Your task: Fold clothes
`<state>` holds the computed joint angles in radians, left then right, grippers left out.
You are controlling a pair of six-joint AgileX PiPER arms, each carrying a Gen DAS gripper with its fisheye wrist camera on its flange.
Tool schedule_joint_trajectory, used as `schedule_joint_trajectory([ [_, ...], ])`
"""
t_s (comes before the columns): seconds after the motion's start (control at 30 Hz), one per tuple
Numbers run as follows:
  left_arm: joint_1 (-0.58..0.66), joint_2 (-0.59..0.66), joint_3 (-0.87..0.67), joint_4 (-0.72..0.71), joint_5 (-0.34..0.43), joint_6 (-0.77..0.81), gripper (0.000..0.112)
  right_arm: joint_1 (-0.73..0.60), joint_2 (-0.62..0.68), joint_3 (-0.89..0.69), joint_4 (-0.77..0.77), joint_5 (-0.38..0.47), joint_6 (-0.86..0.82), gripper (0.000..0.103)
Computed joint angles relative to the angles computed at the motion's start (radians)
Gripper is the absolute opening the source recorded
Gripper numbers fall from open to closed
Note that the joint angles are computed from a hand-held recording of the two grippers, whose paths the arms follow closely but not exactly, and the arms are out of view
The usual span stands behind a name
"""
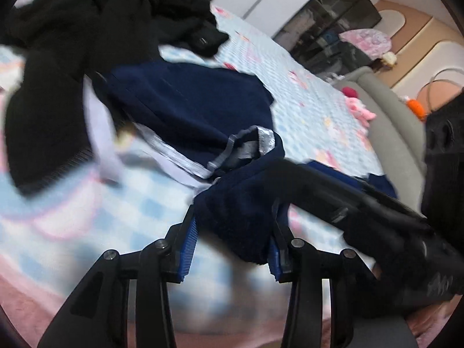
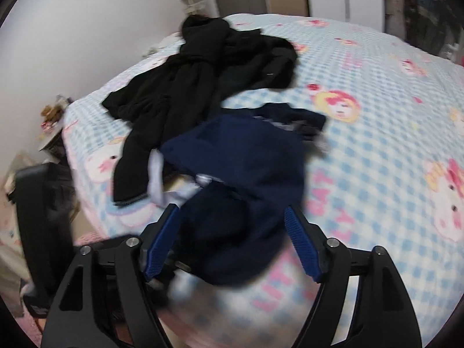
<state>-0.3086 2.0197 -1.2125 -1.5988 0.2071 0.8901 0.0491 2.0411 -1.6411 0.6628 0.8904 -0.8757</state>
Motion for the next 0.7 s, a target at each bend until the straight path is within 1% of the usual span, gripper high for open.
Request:
schedule_joint_trajectory([
  [0.03,0.007,0.010,-0.004,-0.035,0.028,0.037,0.043,0.018,0.015,-0.012,-0.028,0.000,0.007,0.079],
  [0.07,-0.002,0.018,-0.013,-0.031,0.016,0.045,0.043,0.032,0.027,-0.022,-0.068,-0.012,0.028,0.076],
  [0.1,-0.014,0.025,-0.026,0.014,-0.006,0.014,0.043,0.042,0.038,-0.033,-0.109,-0.024,0.059,0.056],
  [0.13,-0.022,0.033,-0.042,0.098,-0.017,-0.058,0.043,0.048,0.045,-0.038,-0.147,-0.041,0.088,0.040],
  [0.17,-0.020,0.039,-0.055,0.152,-0.002,-0.110,0.043,0.046,0.049,-0.039,-0.175,-0.055,0.111,0.019],
  [0.23,-0.015,0.048,-0.066,0.156,0.020,-0.113,0.044,0.014,0.049,-0.038,-0.165,-0.053,0.125,0.013],
  [0.3,-0.018,0.050,-0.070,0.158,0.024,-0.103,0.046,-0.024,0.038,-0.023,-0.148,-0.060,0.124,0.012],
  [0.33,-0.019,0.052,-0.073,0.126,0.036,-0.064,0.049,-0.043,0.030,-0.013,-0.141,-0.063,0.123,0.012],
  [0.37,-0.019,0.055,-0.074,0.089,0.050,-0.022,0.049,-0.060,0.017,0.003,-0.140,-0.072,0.121,0.012],
  [0.4,-0.017,0.058,-0.077,0.054,0.071,0.020,0.050,-0.074,0.001,0.028,-0.144,-0.092,0.120,0.012],
  [0.5,-0.032,0.068,-0.090,0.029,0.103,0.077,0.050,-0.128,-0.054,0.111,-0.137,-0.154,0.104,0.011],
  [0.57,-0.040,0.068,-0.091,-0.001,0.141,0.143,0.050,-0.173,-0.083,0.151,-0.115,-0.185,0.089,0.011],
  [0.7,-0.061,0.052,-0.070,-0.039,0.124,0.216,0.050,-0.269,-0.134,0.207,-0.125,-0.259,0.106,0.009],
])
